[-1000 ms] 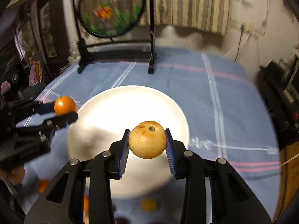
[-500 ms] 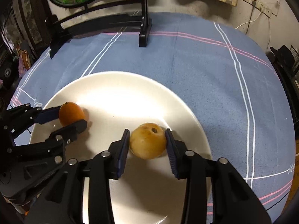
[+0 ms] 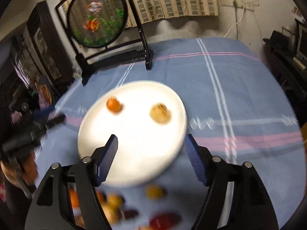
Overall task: Organize fruits
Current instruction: 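Withdraw both open tools from the plate back toward the fruit pile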
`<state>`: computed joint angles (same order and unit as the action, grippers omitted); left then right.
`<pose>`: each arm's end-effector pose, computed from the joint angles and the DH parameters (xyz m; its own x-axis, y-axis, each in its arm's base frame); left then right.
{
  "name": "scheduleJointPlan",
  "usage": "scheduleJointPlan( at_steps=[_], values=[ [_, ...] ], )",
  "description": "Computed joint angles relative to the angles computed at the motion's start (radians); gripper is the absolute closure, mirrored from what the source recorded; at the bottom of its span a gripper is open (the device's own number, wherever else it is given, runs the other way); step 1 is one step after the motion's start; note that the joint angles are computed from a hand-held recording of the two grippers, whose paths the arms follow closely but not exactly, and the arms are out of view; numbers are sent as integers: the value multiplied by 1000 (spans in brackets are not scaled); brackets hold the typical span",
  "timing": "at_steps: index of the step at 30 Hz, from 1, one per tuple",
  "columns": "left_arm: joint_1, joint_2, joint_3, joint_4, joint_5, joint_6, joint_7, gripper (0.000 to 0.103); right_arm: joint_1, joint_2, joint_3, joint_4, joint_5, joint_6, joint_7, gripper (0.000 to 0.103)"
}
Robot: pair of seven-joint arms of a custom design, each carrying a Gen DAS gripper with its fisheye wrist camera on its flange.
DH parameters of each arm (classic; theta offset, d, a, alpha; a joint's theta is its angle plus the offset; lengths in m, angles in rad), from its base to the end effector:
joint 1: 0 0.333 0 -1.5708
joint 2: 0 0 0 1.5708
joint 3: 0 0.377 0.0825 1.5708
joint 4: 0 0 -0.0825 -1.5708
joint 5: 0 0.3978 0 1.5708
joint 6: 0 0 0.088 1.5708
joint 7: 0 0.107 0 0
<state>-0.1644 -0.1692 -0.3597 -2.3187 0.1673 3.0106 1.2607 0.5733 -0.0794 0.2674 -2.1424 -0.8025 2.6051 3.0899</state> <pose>0.4529 -0.2885 0.5594 -0.3968 -0.9172 0.0352 -0.6127 0.2361 -0.7542 0.3660 0.4375 0.5462 0.0129 -0.9717 -0.2360 -0.7358 0.1506 -0.6603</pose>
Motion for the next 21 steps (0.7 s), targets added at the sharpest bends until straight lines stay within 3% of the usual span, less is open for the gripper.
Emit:
scheduleJointPlan(
  at_steps=[3, 5, 8, 10, 15, 21],
  values=[
    [-73, -88, 63, -101, -115, -7, 75, 15, 19, -75, 42, -87, -41, -16, 123, 29],
    [-94, -142, 73, -172, -168, 6, 111, 15, 26, -116, 77, -145, -64, -9, 223, 29],
    [-39, -235, 7, -276, -173, 13, 94, 14, 42, -148, 125, -193, -69, -43, 315, 29],
    [-44, -272, -1, -322, -198, 8, 90, 13, 56, -158, 147, -208, -76, -58, 364, 29],
    [-90, -355, 15, -411, -270, -39, 94, 13, 112, -129, 167, -186, -30, -127, 326, 29],
    [-152, -395, 47, -451, -325, -66, 128, 12, 158, -66, 159, -140, -57, -140, 298, 29]
  ],
)
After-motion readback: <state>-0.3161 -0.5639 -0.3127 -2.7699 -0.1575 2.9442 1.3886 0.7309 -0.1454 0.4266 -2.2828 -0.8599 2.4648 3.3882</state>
